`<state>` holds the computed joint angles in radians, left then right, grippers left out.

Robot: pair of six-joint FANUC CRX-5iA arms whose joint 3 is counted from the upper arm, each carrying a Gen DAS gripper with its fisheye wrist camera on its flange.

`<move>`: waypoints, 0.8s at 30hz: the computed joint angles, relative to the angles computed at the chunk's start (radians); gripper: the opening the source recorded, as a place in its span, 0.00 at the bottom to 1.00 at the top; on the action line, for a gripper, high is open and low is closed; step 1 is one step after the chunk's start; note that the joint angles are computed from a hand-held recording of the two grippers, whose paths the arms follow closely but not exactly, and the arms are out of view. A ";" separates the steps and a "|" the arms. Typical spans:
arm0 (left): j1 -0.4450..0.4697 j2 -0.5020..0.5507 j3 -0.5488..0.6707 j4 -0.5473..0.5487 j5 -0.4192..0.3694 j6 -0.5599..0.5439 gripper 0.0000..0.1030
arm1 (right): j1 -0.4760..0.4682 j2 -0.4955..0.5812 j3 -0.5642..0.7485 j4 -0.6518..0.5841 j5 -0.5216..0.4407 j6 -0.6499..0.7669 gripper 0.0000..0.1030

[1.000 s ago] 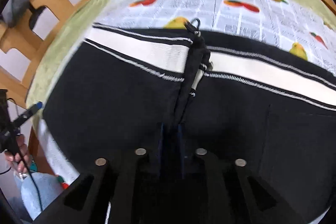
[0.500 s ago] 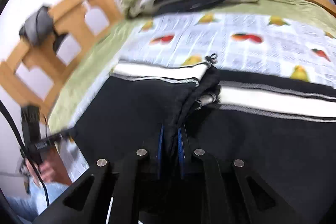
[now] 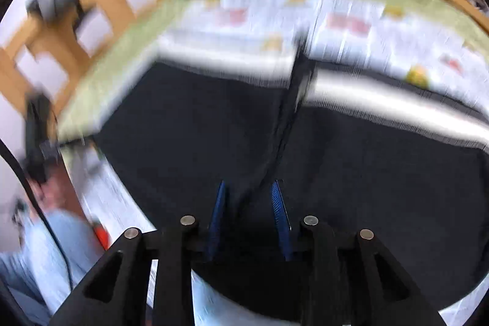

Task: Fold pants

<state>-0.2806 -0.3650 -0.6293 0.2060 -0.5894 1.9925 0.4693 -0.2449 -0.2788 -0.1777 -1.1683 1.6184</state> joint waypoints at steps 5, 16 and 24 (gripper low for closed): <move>-0.093 0.101 0.206 -0.267 -0.177 0.193 0.35 | -0.076 -0.101 -0.004 -0.084 0.042 -0.025 0.33; -0.466 0.312 0.741 -0.725 -0.556 0.416 0.14 | -0.230 -0.232 -0.129 0.080 0.211 -0.172 0.36; -0.619 0.571 1.063 -0.721 -0.556 0.340 0.13 | -0.559 -0.126 -0.028 -0.097 0.161 0.035 0.22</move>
